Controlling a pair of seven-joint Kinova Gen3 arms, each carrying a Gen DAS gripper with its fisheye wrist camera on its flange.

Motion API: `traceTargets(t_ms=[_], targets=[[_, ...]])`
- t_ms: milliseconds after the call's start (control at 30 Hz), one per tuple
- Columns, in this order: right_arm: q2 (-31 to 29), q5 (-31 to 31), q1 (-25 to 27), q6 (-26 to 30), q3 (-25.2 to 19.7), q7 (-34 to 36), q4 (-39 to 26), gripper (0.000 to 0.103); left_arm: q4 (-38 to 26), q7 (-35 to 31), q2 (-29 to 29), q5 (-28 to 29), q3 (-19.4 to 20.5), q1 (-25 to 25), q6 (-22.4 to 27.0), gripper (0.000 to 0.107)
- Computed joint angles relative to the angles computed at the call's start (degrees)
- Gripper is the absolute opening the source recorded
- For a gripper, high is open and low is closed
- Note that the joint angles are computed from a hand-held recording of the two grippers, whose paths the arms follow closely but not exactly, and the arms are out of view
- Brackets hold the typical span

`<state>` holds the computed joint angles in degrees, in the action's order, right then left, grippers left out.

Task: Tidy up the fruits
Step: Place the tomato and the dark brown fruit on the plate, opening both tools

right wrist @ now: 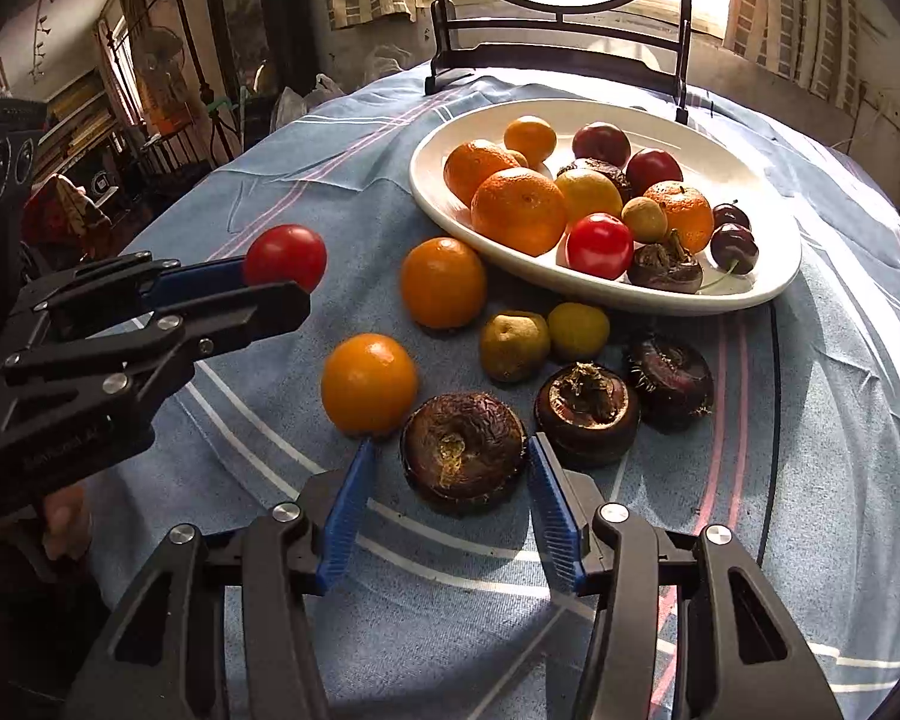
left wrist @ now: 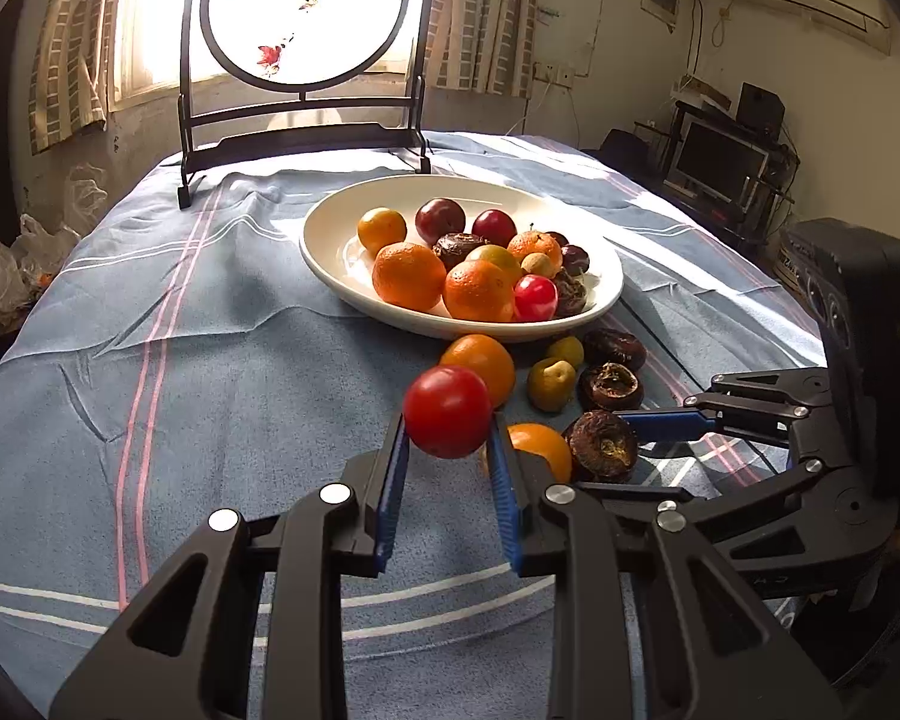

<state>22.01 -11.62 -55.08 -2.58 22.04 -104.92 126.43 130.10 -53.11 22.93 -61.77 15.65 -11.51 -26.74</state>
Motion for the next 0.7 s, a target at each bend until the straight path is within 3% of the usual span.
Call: traceTargets(t_ms=[67,167,233,367,433,533,700], targets=[[-0.9,2.6,4.8,-1.9,-4.5,-2.5,1.1,0.042,0.1,0.6,-0.2,0.0,-1.6,1.4,-0.5,0.026],[-3.4,6.8,12.8,-8.6,-12.2,-7.9,5.2,0.042,0.4,1.8,-0.8,-0.3,-9.1,7.3,-3.4,0.026],[-5.2,6.8,18.1,-13.2,-17.1,-7.2,8.1,0.042,1.1,1.3,-1.2,0.6,-13.8,10.7,-5.9,0.026],[-9.4,3.6,27.7,-17.3,-24.2,-2.8,10.9,0.042,-0.6,7.7,-1.4,-5.9,-15.4,11.3,-6.6,0.026],[-10.8,3.5,31.2,-15.2,-25.0,-1.6,9.4,0.042,-2.9,12.3,-1.4,-9.2,-13.8,10.7,-4.9,0.026],[-10.5,8.6,38.2,-12.8,-27.6,-3.9,5.3,0.042,-7.2,19.3,-1.5,-13.3,-11.3,11.0,-1.3,0.026],[-4.2,14.1,45.9,-6.2,-31.6,-7.5,-5.5,0.042,-17.3,31.0,3.0,-21.7,0.7,6.4,7.7,0.026]])
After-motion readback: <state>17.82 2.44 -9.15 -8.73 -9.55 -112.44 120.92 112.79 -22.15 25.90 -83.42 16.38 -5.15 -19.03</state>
